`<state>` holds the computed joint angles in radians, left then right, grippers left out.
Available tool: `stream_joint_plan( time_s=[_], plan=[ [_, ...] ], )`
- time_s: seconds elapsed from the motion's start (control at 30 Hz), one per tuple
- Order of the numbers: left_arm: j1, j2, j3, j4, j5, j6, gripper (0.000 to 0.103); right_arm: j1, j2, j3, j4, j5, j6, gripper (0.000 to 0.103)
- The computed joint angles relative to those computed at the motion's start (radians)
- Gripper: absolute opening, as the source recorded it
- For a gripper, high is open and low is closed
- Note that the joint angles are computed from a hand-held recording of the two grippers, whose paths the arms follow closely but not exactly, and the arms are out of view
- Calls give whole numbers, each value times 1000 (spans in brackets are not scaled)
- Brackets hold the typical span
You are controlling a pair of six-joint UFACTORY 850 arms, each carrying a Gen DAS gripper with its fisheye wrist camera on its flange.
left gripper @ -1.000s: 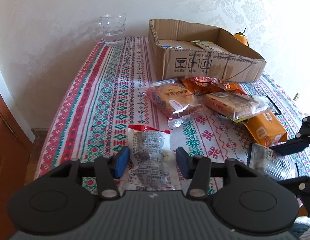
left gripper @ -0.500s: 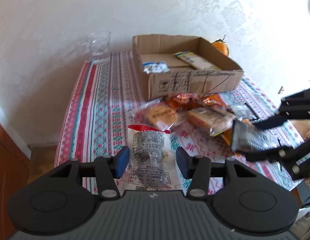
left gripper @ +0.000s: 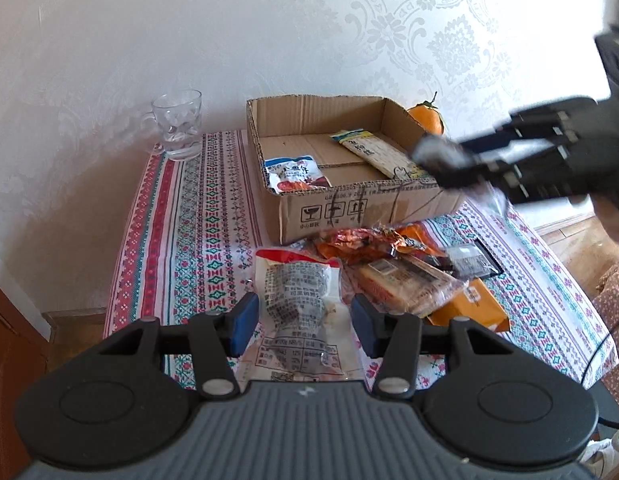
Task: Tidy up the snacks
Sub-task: 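Lift both clear packets and carry them toward the cardboard box, then release the clear black-label packet into the box while left tool drops the red-tabbed packet in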
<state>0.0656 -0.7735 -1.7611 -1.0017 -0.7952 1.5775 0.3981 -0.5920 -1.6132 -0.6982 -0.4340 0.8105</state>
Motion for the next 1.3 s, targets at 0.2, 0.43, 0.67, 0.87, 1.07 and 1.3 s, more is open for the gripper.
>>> stream_joint_plan(
  time_s=[0.2, 0.43, 0.67, 0.87, 1.07, 1.3],
  plan=[
    [-6, -12, -11, 8, 5, -33, 50, -55, -99, -134, 30, -12, -68, 51],
    [-15, -25, -34, 22, 9, -55, 50, -81, -220, -291, 92, -67, -123, 58],
    [-27, -37, -64, 31, 5, -60, 50, -68, -131, -139, -55, 12, 108, 101],
    [-49, -61, -119, 35, -4, -74, 50, -38, -31, 7, -187, 48, 328, 103],
    [-93, -98, -206, 38, -3, -96, 50, 15, 23, 104, -373, -25, 582, 103],
    [-161, -275, -522, 128, -66, -280, 50, 52, 92, 226, -528, -45, 833, 103]
  ],
)
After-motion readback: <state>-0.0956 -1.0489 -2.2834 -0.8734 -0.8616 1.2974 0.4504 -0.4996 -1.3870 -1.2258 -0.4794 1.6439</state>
